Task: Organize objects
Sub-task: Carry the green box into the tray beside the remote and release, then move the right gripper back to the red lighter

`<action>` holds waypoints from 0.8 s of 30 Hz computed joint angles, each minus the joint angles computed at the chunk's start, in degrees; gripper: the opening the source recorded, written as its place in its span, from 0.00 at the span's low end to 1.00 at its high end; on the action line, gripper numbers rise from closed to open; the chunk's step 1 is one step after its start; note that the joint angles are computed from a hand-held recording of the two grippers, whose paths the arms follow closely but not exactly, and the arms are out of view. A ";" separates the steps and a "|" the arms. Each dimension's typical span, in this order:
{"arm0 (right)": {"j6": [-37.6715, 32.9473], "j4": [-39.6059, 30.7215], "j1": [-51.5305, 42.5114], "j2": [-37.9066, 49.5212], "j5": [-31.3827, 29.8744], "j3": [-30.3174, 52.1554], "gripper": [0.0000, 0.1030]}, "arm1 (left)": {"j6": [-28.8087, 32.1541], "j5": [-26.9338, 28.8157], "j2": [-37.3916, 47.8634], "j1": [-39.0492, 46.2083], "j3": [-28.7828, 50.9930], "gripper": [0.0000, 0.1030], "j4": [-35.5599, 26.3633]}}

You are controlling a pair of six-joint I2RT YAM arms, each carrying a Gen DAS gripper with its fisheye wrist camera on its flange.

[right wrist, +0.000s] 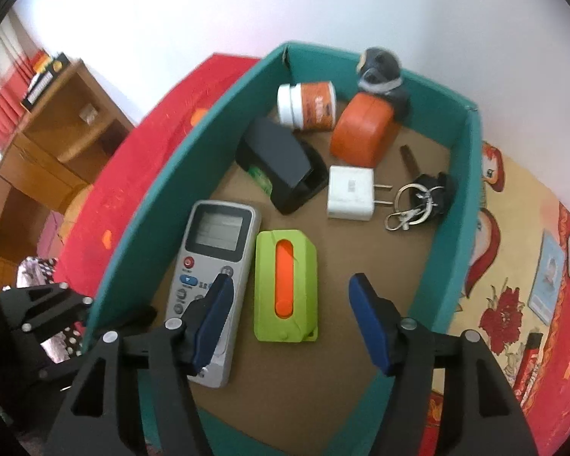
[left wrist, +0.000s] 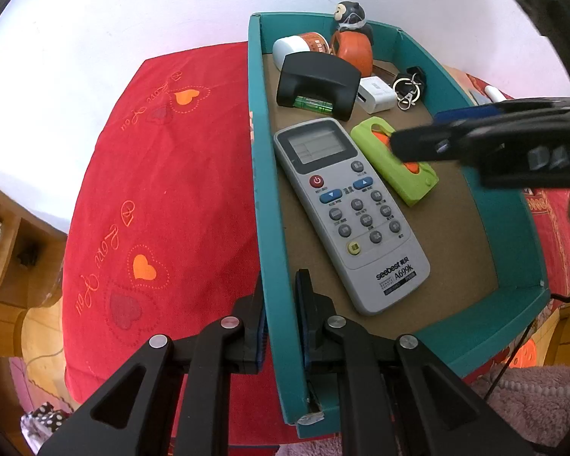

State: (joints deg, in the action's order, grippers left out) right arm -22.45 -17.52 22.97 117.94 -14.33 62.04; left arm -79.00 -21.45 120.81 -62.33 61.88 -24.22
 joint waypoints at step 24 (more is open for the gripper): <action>-4.56 2.36 -25.86 -1.63 0.27 0.33 0.62 | -0.98 -0.07 0.29 -0.69 0.64 0.13 -0.85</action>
State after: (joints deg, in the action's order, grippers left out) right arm -27.01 -15.16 -2.89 116.31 -14.06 62.37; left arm -79.98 -21.52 121.10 -63.02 62.52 -25.07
